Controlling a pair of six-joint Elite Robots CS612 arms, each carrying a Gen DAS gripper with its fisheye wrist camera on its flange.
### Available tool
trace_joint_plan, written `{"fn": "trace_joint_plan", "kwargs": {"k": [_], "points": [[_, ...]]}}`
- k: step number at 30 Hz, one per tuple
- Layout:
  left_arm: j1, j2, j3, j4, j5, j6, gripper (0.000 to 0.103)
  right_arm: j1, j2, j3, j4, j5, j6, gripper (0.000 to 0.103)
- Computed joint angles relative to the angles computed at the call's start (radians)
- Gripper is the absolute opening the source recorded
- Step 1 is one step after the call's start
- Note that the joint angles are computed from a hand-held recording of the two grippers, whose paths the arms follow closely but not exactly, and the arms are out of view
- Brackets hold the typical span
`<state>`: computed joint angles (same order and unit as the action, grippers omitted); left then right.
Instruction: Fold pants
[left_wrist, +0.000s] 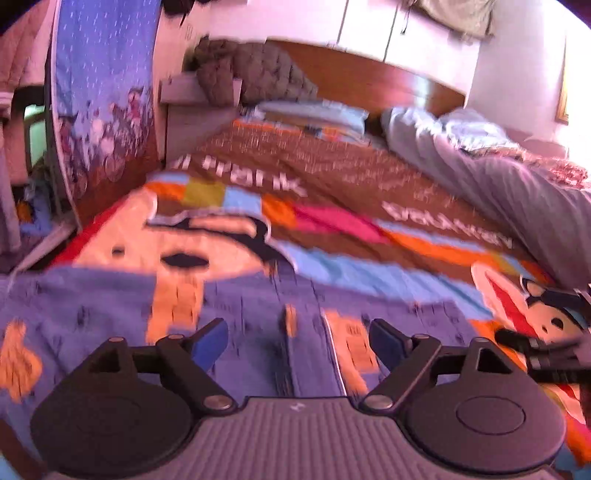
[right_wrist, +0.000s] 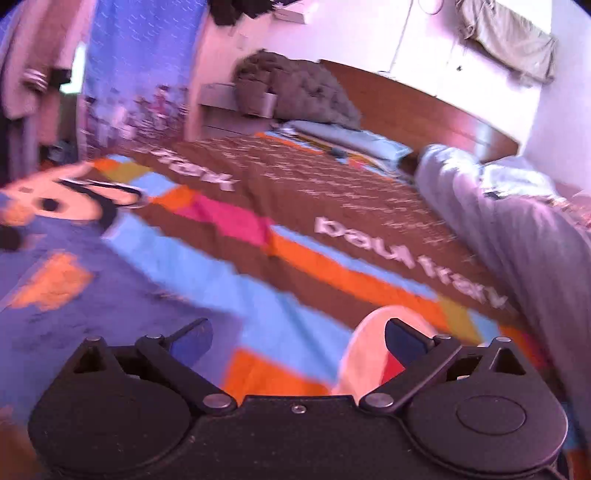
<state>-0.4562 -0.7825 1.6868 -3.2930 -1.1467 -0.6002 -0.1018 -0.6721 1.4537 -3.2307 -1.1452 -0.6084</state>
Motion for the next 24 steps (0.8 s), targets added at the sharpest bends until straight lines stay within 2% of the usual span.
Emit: {"fn": "trace_joint_plan", "kwargs": {"k": [2, 5, 8, 10, 12, 14, 17, 19, 21, 24], "points": [[-0.010, -0.016, 0.001, 0.112, 0.003, -0.022, 0.088, -0.005, -0.034, 0.055, 0.043, 0.010, -0.065, 0.102], [-0.019, -0.041, 0.007, 0.255, 0.021, -0.064, 0.089, 0.004, -0.045, 0.099, 0.054, -0.047, -0.170, 0.102], [-0.025, -0.066, 0.021, 0.322, 0.035, -0.112, 0.098, 0.009, -0.044, 0.097, 0.037, -0.063, -0.164, 0.102], [-0.026, -0.075, 0.041, 0.312, 0.024, -0.124, 0.100, 0.010, -0.049, 0.096, 0.023, -0.073, -0.140, 0.102], [-0.025, -0.081, 0.051, 0.311, 0.022, -0.134, 0.100, 0.002, -0.061, 0.096, 0.040, -0.032, -0.111, 0.102], [-0.021, -0.085, 0.058, 0.306, 0.012, -0.143, 0.101, -0.002, -0.070, 0.087, 0.076, 0.006, -0.086, 0.102], [-0.020, -0.088, 0.065, 0.300, 0.007, -0.147, 0.101, 0.015, -0.069, 0.044, 0.154, 0.024, -0.086, 0.102], [-0.020, -0.088, 0.067, 0.298, 0.006, -0.147, 0.101, 0.037, -0.059, -0.007, 0.241, 0.049, -0.116, 0.102], [-0.019, -0.087, 0.065, 0.299, 0.004, -0.148, 0.101, 0.060, -0.041, -0.080, 0.413, 0.099, -0.195, 0.102], [-0.018, -0.087, 0.068, 0.292, -0.003, -0.149, 0.102, 0.095, 0.004, -0.173, 0.547, 0.139, -0.264, 0.099]]}}
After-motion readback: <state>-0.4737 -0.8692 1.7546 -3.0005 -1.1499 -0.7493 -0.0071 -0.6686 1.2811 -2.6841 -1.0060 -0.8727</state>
